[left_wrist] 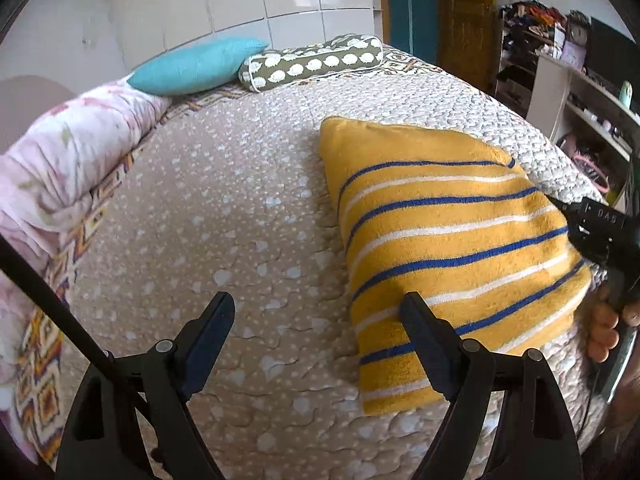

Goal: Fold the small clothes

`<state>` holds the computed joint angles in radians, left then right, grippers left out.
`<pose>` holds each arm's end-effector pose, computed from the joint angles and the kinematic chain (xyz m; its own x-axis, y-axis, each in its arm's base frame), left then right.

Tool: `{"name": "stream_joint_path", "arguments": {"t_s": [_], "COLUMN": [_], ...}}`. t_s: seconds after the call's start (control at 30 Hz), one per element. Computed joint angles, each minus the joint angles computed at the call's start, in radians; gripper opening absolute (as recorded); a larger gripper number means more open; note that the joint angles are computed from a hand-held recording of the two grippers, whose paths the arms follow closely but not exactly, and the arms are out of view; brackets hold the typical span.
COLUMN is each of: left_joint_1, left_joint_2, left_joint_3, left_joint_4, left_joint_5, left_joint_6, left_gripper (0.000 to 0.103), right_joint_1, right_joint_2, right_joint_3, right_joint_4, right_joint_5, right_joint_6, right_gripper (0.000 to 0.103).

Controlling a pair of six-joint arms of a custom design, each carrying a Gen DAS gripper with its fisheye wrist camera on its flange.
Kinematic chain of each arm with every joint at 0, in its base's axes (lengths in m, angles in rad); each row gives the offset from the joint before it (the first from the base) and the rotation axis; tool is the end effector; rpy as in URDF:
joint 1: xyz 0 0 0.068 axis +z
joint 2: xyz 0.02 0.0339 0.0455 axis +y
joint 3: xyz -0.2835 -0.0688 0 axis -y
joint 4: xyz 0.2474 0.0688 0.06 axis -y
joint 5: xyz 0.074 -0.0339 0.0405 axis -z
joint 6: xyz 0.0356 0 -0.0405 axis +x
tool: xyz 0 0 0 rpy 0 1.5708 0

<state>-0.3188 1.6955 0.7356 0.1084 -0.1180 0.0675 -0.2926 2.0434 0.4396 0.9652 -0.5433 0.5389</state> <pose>0.3036 -0.0958 0.1443 -0.6967 0.3005 -0.6514 0.2852 0.9492 0.1328 0.2779 -0.0645 0.0544 -0.5671 0.6296 -0.5310 0.1637 0.7180 0.6765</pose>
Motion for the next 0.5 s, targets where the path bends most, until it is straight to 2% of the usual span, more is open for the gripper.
{"name": "stream_joint_path", "arguments": {"t_s": [0.17,0.5], "left_joint_1": [-0.014,0.019], "left_joint_2": [-0.003,0.024], "left_joint_3": [-0.011,0.022], "left_joint_4": [0.019,-0.006], "left_joint_5": [-0.021,0.052], "left_joint_6": [0.023,0.013], "left_gripper": [0.084,0.085], "right_joint_1": [-0.001,-0.001], "right_joint_2": [0.001,0.001], "right_joint_3": [-0.001,0.001], "right_joint_4": [0.001,0.003], "right_joint_5": [0.000,0.003], "right_joint_6": [-0.001,0.005], "right_gripper": [0.041,0.041]}}
